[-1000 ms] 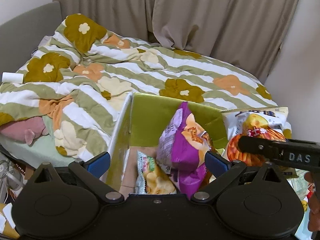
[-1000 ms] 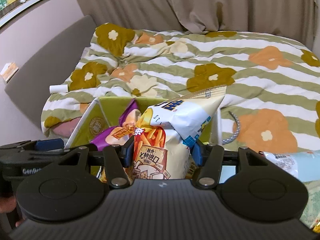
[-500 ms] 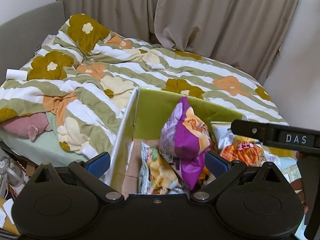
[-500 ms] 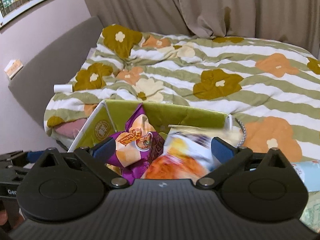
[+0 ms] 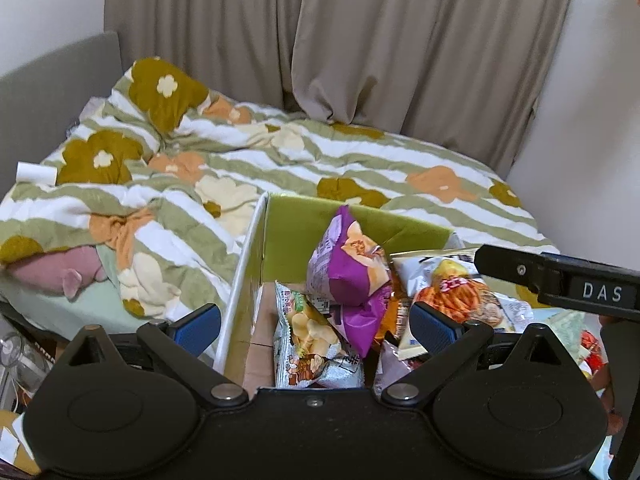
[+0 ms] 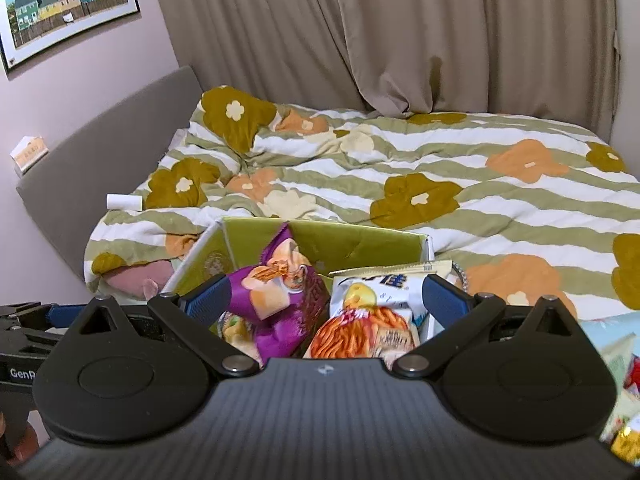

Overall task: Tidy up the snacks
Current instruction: 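Move both tools back to the snack pile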

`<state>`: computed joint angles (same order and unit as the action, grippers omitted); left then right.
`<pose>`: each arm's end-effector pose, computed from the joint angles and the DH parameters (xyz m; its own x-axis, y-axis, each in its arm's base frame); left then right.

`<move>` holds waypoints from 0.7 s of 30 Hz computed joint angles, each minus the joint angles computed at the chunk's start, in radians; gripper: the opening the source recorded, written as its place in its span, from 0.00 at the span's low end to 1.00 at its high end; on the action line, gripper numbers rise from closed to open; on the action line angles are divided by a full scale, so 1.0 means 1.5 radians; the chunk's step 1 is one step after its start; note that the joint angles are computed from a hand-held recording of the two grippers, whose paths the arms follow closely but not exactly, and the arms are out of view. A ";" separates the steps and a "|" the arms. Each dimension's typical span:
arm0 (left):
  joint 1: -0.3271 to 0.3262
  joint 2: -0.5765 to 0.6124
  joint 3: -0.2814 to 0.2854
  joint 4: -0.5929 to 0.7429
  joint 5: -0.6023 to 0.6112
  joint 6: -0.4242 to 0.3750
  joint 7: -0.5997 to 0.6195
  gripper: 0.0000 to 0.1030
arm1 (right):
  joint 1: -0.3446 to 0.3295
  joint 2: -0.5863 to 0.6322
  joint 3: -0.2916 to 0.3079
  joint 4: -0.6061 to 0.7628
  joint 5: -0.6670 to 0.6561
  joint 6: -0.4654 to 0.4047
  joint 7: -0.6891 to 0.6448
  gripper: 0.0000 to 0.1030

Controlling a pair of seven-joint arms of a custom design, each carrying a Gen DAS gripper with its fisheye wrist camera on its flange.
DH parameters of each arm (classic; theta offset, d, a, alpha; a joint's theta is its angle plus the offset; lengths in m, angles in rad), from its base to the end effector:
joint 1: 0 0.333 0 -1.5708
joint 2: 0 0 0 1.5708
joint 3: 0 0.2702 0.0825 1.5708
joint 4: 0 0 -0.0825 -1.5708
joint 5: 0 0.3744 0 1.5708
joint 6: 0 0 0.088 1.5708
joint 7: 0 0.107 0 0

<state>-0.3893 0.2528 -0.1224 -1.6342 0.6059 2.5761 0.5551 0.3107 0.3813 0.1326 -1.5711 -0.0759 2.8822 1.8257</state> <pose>0.5778 -0.3265 0.5079 0.0495 -0.9858 0.1603 -0.6914 -0.1496 -0.7069 0.6305 0.2880 0.4987 0.2987 -0.9368 -0.1819 -0.6206 -0.0459 -0.7828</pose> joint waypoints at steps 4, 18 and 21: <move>-0.003 -0.052 -0.005 -0.054 0.036 0.018 -0.026 0.99 | 0.025 -0.075 -0.023 -0.092 -0.037 0.029 0.052 1.00; 0.029 -0.148 -0.083 -0.167 0.096 0.117 -0.037 0.99 | -0.016 -0.366 -0.022 -0.392 -0.397 0.026 0.477 1.00; 0.019 -0.127 -0.090 -0.144 0.098 0.124 -0.025 0.99 | -0.052 -0.423 -0.005 -0.444 -0.414 0.015 0.505 1.00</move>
